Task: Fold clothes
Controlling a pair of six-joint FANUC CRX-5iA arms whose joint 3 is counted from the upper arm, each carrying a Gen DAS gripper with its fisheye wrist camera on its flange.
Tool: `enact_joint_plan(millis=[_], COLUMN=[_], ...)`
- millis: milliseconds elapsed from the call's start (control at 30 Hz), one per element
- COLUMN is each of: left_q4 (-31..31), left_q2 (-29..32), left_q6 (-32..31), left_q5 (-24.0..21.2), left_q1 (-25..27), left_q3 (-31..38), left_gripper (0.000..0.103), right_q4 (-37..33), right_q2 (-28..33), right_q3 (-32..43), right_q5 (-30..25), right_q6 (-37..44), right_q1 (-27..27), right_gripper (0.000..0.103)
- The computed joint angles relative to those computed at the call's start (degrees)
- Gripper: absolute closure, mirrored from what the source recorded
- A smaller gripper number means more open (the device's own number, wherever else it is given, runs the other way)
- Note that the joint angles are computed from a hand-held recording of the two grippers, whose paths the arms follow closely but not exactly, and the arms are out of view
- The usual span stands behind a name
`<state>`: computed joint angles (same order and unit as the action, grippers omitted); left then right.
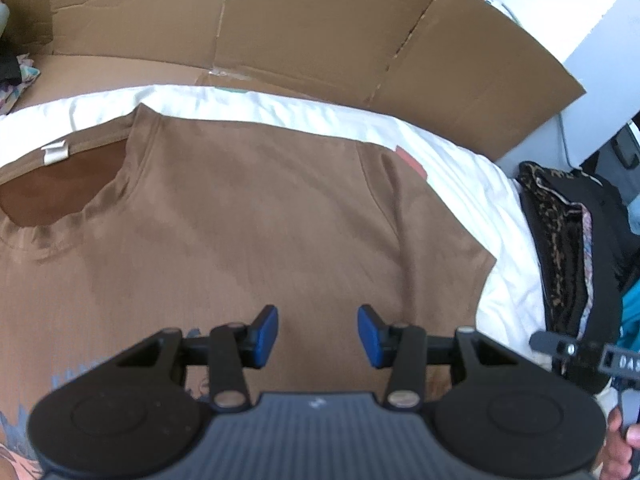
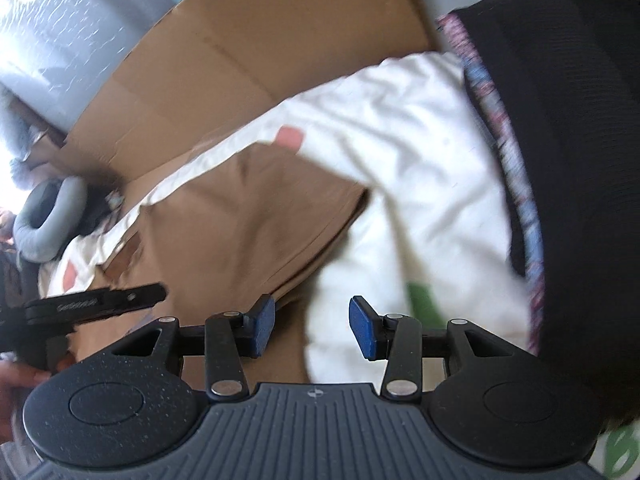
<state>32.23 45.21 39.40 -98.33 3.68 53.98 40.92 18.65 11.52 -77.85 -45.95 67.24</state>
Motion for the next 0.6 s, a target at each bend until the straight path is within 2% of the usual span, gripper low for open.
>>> enact_joint_plan(millis=[267,600], left_q4=[-1.27,-1.38], left_q2=[0.50,1.78], left_q6=[-0.67,-1.67], left_q5=[1.01,0.36], left_q1=[-0.40,-0.91], left_q3=[0.51,2.30], left_gripper=[0.056,0.056], right_q4=[0.80,3.52], right_q2=[-2.20,-1.95], right_q3=[-6.22,-10.29], right_q5=[2.53,6.33], right_q6=[-3.25,-8.13], right_q1=[-3.12,-6.88], right_gripper=[0.055,0.055])
